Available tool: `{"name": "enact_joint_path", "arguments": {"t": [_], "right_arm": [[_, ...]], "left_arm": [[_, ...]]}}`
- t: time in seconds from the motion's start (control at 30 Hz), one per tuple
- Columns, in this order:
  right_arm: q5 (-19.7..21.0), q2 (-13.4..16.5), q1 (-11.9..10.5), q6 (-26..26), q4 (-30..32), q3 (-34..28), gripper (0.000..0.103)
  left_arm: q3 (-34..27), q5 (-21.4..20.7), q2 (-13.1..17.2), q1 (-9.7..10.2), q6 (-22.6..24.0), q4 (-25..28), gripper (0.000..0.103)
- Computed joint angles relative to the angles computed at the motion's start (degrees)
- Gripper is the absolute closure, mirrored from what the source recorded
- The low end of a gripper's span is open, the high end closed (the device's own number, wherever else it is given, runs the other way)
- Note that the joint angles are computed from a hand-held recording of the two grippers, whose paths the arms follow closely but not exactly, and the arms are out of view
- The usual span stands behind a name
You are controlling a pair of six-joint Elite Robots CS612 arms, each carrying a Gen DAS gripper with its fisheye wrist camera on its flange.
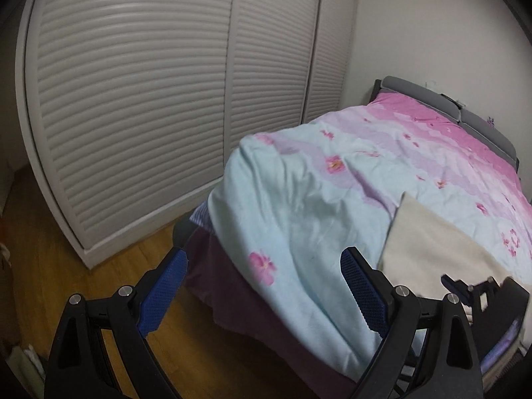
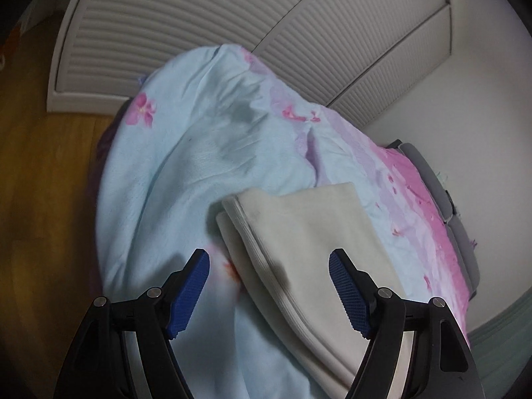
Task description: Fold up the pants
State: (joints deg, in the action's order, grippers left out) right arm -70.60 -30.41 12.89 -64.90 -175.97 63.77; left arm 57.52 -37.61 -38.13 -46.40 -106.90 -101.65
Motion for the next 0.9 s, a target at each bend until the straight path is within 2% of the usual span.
{"name": "enact_joint_path", "arguments": {"t": [0.13, 0.3, 0.33, 0.4, 0.5, 0.77, 0.9], "right_arm": [[-3.94, 1.99, 1.12, -0.63, 0.88, -2.73, 0.029], [-6.16, 3.6, 1.79, -0.71, 2.52, -5.13, 0.032], [-6.09, 3.89, 1.85, -0.54, 2.49, -5.53, 0.037], [-6.08, 4.13, 1.9, 1.39, 5.5, -6.81, 0.07], [-3.8, 4.02, 1.34, 6.56, 10.2, -8.56, 0.09], [3.22, 2.59, -0.88, 16.0, 10.46, -9.63, 0.093], [6.52, 2.28, -2.25, 22.7, 13.96, -11.91, 0.093]], "left_arm": [[1.95, -0.63, -0.63, 0.24, -1.03, -1.49, 0.008], [3.37, -1.18, -1.16, 0.57, -3.12, -1.0, 0.008], [3.65, -1.61, -1.21, 0.73, -3.4, -1.28, 0.008], [3.89, -1.91, -1.25, 0.9, -3.53, -1.68, 0.008], [3.77, -1.52, -1.3, 0.91, -3.84, -1.23, 0.008], [1.1, 0.47, -0.5, 0.73, -3.09, 0.92, 0.008], [-1.55, 2.06, 0.38, 0.61, -3.13, 3.32, 0.008]]}}
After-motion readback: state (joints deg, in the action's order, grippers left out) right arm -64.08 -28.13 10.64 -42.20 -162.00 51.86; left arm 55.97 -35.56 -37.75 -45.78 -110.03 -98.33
